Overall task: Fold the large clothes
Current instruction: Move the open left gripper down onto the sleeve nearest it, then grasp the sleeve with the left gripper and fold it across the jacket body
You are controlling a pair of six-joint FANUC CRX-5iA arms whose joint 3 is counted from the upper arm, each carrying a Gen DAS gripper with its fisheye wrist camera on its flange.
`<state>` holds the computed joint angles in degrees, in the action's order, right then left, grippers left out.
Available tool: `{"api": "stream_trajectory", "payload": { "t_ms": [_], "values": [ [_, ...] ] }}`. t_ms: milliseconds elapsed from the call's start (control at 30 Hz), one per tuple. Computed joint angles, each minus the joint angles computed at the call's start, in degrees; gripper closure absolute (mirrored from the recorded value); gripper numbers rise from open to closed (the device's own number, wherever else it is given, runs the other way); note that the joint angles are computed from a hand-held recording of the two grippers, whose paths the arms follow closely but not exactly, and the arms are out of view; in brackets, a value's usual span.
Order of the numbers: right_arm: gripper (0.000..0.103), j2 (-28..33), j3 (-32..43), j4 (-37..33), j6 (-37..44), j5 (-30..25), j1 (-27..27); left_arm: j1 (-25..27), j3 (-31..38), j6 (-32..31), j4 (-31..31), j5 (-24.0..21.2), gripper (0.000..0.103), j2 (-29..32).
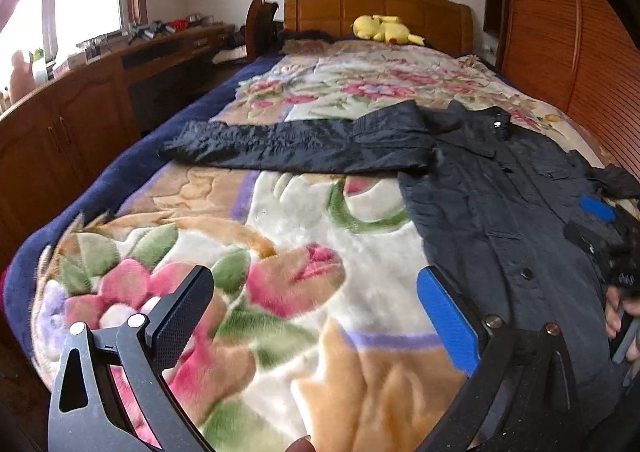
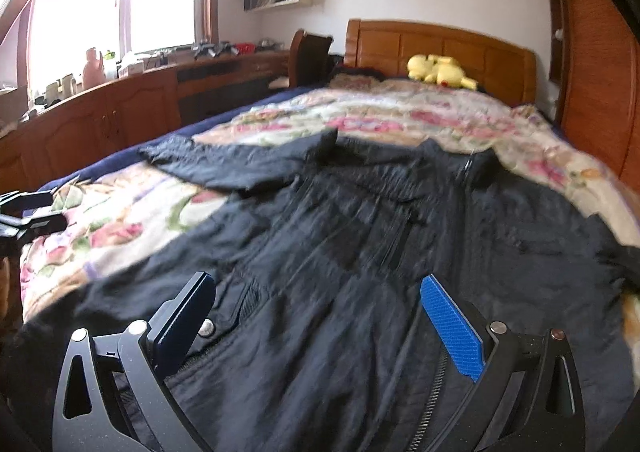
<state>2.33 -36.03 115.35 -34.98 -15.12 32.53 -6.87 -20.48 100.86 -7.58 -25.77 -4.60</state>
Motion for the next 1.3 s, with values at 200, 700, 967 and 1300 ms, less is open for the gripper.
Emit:
{"api": "stream_trajectory", "payload": {
  "t_ms": [200, 700, 967, 1300],
  "values": [
    [0.001, -1.5, -0.8, 1.8, -1.8, 2.4, -1.9, 1.4, 5.4, -1.3, 2.1, -1.1, 0.008, 6.3],
    [0.001, 1.6, 1.5, -6.1, 3.1, 1.7, 0.1, 4.5, 19.3, -8.9, 16.8, -1.3, 0.025, 23.0],
    [0.001, 2.4, 2.1, -10.4, 6.5, 2.1, 0.9, 5.1, 26.4, -3.6, 14.8, -5.4, 0.025, 29.1],
    [0.001, 2.2, 1.9, -9.1, 5.0, 2.8, 0.3, 6.7, 29.5, -4.6, 20.9, -8.3, 0.066, 33.1]
  ]
}}
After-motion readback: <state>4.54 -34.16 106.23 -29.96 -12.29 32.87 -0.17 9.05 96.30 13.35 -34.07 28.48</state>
